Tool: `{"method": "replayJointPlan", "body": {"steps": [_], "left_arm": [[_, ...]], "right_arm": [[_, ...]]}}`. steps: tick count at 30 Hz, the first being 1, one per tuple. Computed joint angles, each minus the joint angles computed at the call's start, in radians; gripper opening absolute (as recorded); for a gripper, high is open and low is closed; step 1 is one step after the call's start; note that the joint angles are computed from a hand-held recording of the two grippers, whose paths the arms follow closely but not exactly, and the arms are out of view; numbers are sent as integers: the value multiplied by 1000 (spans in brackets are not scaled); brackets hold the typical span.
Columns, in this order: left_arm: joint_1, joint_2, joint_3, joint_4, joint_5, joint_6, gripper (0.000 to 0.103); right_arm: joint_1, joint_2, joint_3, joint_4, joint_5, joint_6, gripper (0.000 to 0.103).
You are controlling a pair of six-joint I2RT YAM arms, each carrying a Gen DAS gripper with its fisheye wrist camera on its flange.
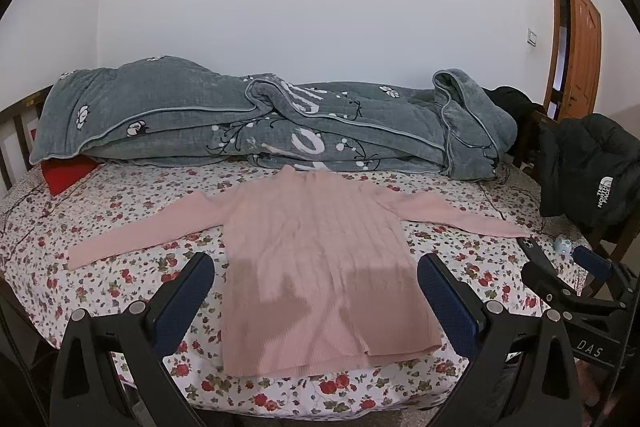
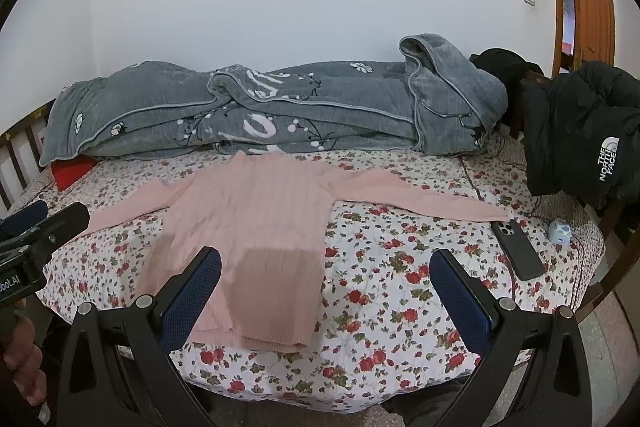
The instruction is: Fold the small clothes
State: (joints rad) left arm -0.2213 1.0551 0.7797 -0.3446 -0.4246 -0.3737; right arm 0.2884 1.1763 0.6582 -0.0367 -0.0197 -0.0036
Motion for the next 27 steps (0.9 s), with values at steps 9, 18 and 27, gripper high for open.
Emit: {"method": "replayJointPlan", "body": {"steps": [9, 18, 27], "left_arm": [[17, -14, -7, -4, 1, 5, 102], [18, -32, -11, -4, 0, -1, 102], [19, -3, -2, 23, 0, 26, 102]], "right_arm": [[1, -3, -8, 11, -8, 10, 103], [11, -42, -21, 2, 5, 3, 103], [-4, -18, 1, 9, -22, 2, 103]]}}
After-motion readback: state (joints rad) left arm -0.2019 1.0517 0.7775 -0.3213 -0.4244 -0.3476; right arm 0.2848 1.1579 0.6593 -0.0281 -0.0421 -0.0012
